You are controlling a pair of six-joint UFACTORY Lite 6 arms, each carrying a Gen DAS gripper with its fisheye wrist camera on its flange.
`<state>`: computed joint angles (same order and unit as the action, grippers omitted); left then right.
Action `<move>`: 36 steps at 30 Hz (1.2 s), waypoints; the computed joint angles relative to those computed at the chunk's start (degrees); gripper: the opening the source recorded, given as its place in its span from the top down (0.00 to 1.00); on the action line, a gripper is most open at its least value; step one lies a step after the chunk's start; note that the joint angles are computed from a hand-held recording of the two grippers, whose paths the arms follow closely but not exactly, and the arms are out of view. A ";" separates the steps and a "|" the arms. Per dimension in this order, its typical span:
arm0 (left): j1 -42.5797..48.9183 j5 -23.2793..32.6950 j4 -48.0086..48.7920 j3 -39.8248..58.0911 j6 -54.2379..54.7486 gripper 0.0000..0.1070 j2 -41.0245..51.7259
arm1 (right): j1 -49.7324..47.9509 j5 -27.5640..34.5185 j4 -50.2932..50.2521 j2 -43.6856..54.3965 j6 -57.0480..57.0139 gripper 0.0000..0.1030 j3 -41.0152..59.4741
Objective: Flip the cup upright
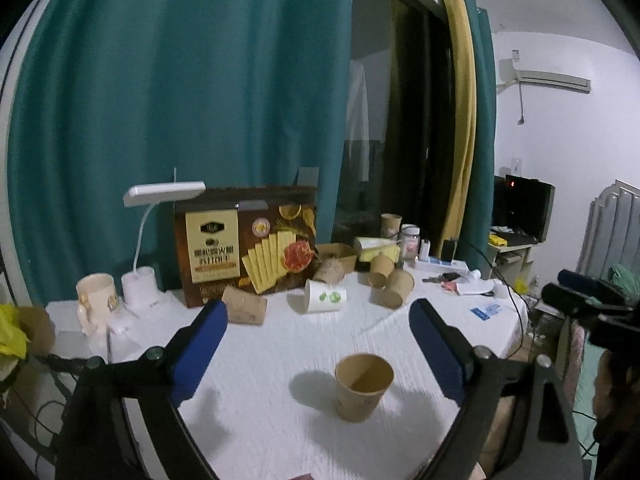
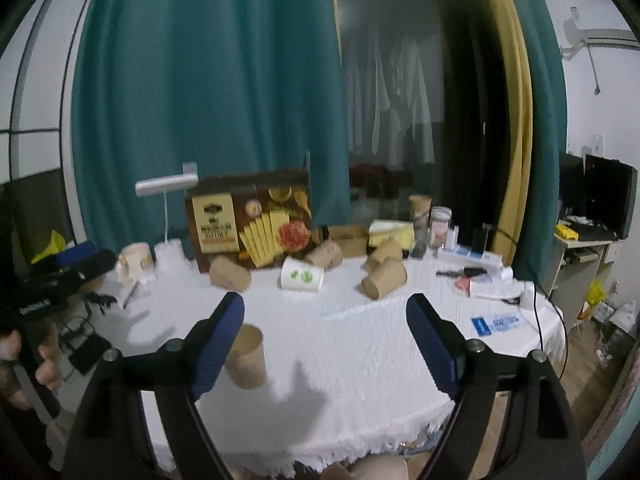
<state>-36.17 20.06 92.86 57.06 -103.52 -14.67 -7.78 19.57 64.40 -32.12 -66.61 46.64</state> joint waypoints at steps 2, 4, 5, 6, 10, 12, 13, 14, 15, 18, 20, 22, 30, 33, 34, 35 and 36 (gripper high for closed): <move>-0.12 0.09 0.82 0.34 0.05 0.13 -0.20 | -0.22 0.46 0.90 -0.99 -0.49 0.20 0.72; -0.33 0.30 1.88 0.45 -0.23 0.12 -0.29 | -0.08 0.49 2.34 -1.80 -1.49 0.19 1.04; -0.22 0.08 2.57 0.46 -0.66 0.12 -0.37 | -0.08 0.52 3.70 -1.75 -2.56 0.18 1.35; 0.06 -0.40 3.08 0.52 -0.97 0.12 -0.52 | -0.01 0.49 4.66 -1.31 -3.27 0.18 1.80; 0.57 -1.35 5.04 0.91 -2.34 0.12 -0.25 | 0.52 0.59 7.62 2.19 -5.67 0.17 3.97; 0.67 -1.60 4.89 1.44 -2.03 0.12 0.36 | 0.44 0.96 9.15 4.43 -7.17 0.17 5.02; 0.76 -1.77 5.21 1.75 -2.38 0.12 0.78 | 0.46 0.99 9.73 5.13 -7.83 0.17 5.22; 0.89 -1.87 5.65 1.93 -3.01 0.12 1.11 | 0.43 1.08 10.19 6.19 -8.41 0.17 5.70; 1.02 -2.01 5.94 2.10 -3.45 0.12 1.38 | 0.50 0.99 10.75 7.00 -9.01 0.17 6.03; 1.33 -2.61 7.91 2.22 -5.74 0.12 2.08 | 0.32 1.31 12.75 8.73 -11.22 0.17 6.69; 1.41 -2.66 8.86 2.37 -6.61 0.12 2.64 | 0.25 1.38 13.40 9.66 -11.95 0.16 7.12; 1.39 -2.80 9.12 2.65 -6.80 0.12 3.19 | 0.35 1.33 13.86 9.93 -12.39 0.16 7.06; 1.71 -3.72 11.88 2.73 -9.99 0.11 3.92 | 0.51 1.18 14.07 10.31 -12.59 0.16 7.03; 2.18 -4.55 14.13 2.72 -12.25 0.11 3.99 | 0.18 1.58 14.23 10.41 -12.94 0.16 7.14; 2.40 -4.89 14.99 2.61 -13.13 0.11 3.93 | 0.14 1.70 14.37 10.48 -13.14 0.16 7.19; 2.56 -5.12 15.56 2.51 -13.71 0.11 3.88 | 0.27 1.49 14.19 10.45 -12.97 0.16 7.17; 2.64 -5.23 15.70 2.48 -13.91 0.11 3.92 | 0.40 1.30 14.01 10.36 -12.72 0.16 7.10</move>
<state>-33.53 14.82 108.55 59.55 -117.42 -10.76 -7.37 20.87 78.40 -21.76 -79.33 53.75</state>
